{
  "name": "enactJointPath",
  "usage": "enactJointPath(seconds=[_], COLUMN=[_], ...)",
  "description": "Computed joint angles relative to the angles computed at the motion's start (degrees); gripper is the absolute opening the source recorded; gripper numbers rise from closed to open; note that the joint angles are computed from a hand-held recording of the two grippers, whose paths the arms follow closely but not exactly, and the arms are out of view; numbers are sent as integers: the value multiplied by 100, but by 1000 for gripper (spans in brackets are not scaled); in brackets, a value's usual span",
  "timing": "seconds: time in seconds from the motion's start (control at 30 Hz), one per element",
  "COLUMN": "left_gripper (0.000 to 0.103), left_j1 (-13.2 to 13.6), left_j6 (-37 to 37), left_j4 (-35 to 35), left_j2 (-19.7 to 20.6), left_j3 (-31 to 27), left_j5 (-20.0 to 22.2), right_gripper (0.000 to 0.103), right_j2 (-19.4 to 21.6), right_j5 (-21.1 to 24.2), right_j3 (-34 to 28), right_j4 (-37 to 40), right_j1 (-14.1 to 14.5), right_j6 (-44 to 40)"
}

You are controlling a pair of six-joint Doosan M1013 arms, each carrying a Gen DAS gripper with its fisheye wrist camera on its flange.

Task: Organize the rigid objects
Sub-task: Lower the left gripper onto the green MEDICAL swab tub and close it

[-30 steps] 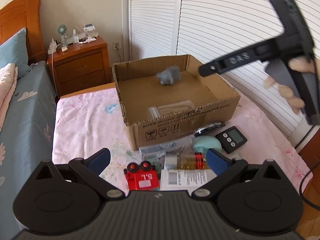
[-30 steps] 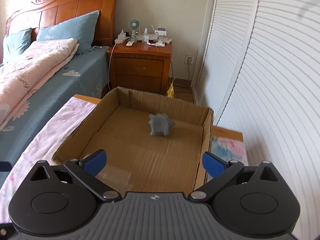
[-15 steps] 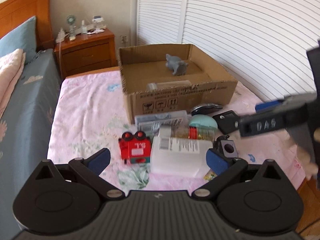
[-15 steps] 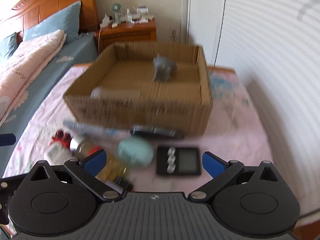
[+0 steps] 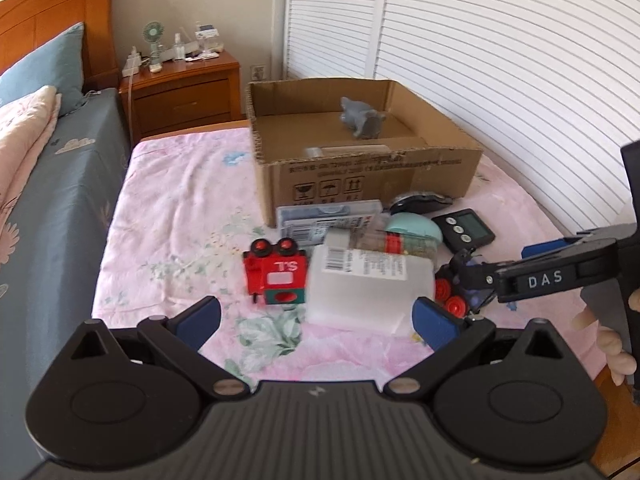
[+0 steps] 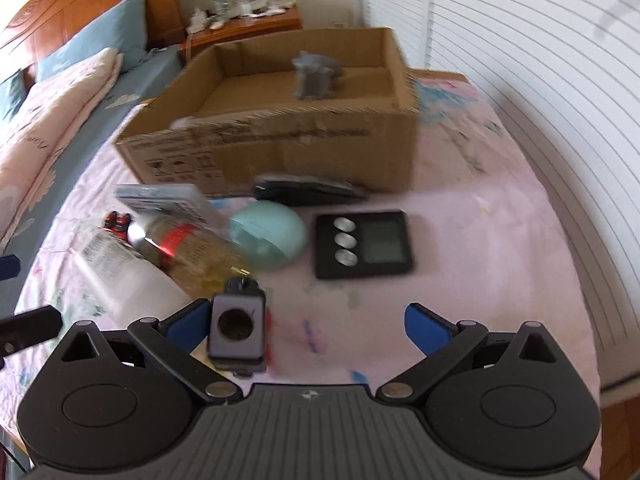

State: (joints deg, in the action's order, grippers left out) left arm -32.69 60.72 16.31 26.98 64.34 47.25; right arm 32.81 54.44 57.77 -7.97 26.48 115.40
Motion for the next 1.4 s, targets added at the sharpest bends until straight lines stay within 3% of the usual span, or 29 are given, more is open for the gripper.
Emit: enactJointPath(seconds=[0.17, 0.33, 0.5, 0.7, 0.87, 0.97, 1.17, 1.4], left_gripper=[101, 101, 101, 101, 101, 101, 101, 102], left_j1=[-3, -6, 14, 65, 81, 86, 32, 9], left_j6=[321, 374, 396, 478, 504, 850, 1760, 1649], left_j4=[-178, 97, 242, -23, -134, -476, -1068, -1042], left_j2=[165, 503, 925, 626, 182, 40, 70, 177], left_j3=[-276, -793, -1369, -866, -185, 24, 124, 158], left_j5=[0, 112, 835, 830, 409, 266, 341, 405], right_gripper=[103, 103, 103, 103, 103, 103, 103, 103], right_j2=[-159, -217, -312, -395, -447, -391, -303, -269], right_j5=[-88, -94, -282, -514, -766, -644, -624, -618], right_j3=[314, 411, 524, 637, 807, 799, 801, 758], right_j4=[-116, -100, -97, -6, 372, 223, -175, -246], right_j1=[-100, -119, -86, -95, -101, -22, 101, 97], right_j6=[462, 480, 293, 1, -791, -1070, -1130, -1008])
